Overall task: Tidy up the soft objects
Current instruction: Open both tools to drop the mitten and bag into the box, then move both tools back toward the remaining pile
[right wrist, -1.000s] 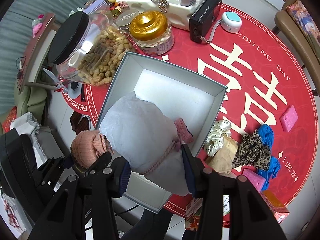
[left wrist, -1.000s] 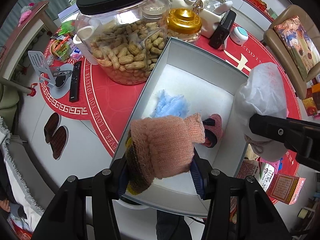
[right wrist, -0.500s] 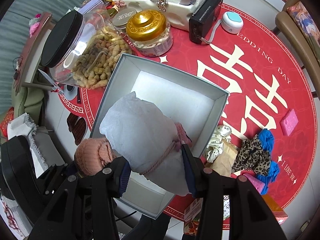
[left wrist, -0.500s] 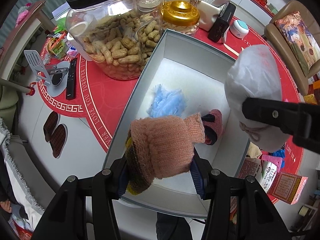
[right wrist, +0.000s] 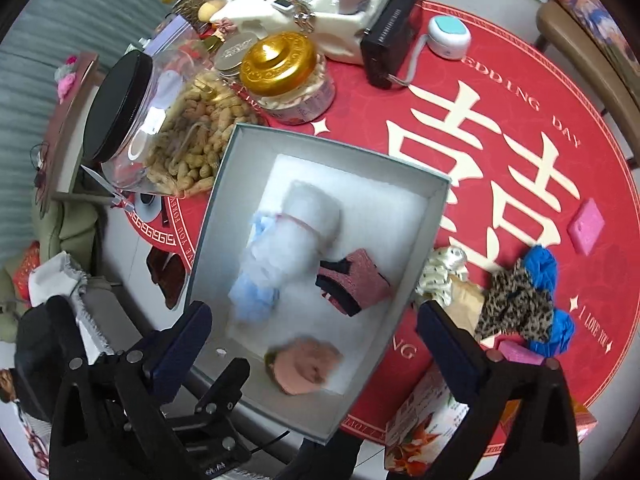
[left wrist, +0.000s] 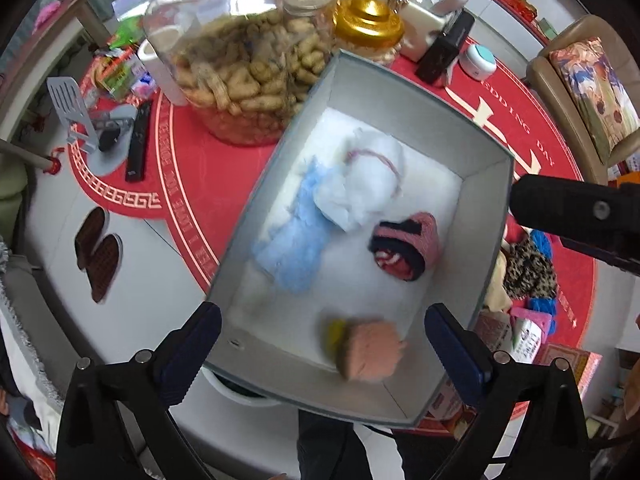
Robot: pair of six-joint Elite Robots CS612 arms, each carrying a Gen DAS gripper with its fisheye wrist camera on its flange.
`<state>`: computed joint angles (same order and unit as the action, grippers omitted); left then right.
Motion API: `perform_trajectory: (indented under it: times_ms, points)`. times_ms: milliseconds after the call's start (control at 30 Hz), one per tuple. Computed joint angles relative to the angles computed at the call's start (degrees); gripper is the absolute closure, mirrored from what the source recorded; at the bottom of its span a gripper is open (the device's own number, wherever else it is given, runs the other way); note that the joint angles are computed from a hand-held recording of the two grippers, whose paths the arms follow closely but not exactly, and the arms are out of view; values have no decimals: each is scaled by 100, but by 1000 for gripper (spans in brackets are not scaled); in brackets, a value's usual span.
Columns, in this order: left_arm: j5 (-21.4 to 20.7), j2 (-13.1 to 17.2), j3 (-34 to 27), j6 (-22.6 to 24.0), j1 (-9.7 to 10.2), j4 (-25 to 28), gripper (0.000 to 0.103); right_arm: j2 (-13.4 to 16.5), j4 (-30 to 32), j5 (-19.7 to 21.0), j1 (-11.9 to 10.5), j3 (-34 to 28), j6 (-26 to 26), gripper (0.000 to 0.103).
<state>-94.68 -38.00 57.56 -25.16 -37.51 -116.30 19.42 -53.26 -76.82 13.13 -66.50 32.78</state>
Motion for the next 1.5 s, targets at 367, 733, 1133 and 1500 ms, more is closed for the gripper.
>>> perform_trajectory:
  times_ms: [367,733,1133,1500]
  points:
    - [-339,-258,275,478,-112,271,1,353,293,281,-79,-1047,607,0]
    - [-672,-389,259,1252,-286,783,1,785,489,778,-173,-2457,1001,0]
    - [-505,20,-624,2056,-690,1201,1,1204,1672,-481,-465,-4562,3023,0]
    - [10,1135,-2546,2497,-1006,1930,1,1418,2885,-497,-1191,-5267,3299,0]
